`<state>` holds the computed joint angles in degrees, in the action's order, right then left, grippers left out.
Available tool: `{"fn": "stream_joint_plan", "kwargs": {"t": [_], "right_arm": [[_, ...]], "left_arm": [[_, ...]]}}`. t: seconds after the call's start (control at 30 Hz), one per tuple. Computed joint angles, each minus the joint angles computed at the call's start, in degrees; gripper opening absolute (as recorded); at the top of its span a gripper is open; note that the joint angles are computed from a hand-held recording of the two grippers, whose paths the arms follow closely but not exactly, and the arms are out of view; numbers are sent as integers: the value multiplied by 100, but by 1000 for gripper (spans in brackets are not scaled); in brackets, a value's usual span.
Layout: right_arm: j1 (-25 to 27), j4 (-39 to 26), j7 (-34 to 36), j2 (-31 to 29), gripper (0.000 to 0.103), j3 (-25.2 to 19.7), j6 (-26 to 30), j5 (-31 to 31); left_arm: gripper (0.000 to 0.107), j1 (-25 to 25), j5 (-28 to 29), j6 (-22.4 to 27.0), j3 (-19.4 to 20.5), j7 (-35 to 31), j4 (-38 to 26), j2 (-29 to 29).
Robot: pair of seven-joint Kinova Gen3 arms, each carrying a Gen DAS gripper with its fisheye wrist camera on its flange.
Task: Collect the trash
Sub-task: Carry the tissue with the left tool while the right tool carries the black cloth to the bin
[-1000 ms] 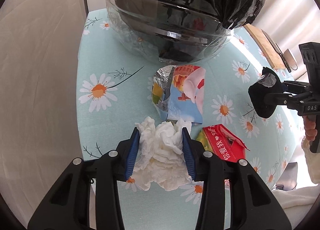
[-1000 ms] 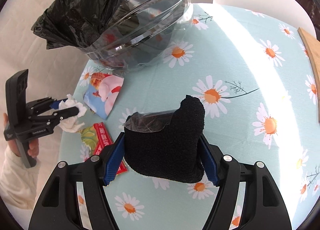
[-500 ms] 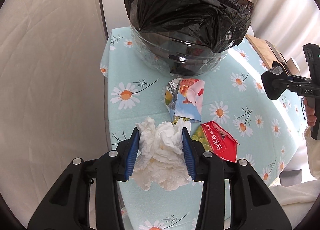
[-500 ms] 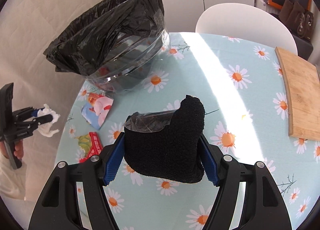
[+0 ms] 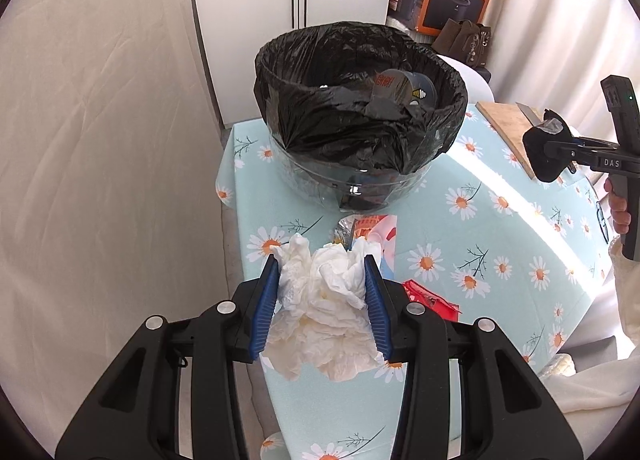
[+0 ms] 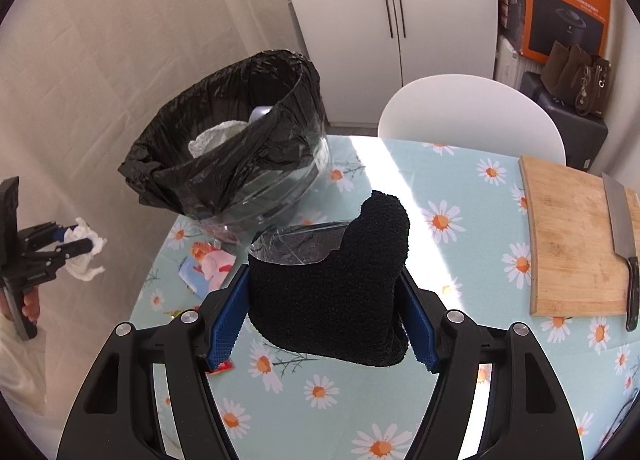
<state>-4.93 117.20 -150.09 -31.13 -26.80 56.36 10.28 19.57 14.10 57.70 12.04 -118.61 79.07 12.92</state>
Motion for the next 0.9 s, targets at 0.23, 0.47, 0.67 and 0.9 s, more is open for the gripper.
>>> {"fn": "stream_joint_plan", "kwargs": {"t": [0.23,0.47,0.67,0.9], "right_arm": [[213,-558,30,76,65,-212,122,317],[276,-1197,200,513,65,-345,372,721],[-12,-1573,200,1056,65,-222,475,1088],[-442,-1926,268,1617,65,142,430,1525]], "left_arm": [[42,-58,146,47,49,-207,-568,159],[42,-54,276,362,134,-485,-1451,595],[42,47,405,675,225,-755,-2190,1055],[42,211,518,1149,261,-924,-3261,1742]]}}
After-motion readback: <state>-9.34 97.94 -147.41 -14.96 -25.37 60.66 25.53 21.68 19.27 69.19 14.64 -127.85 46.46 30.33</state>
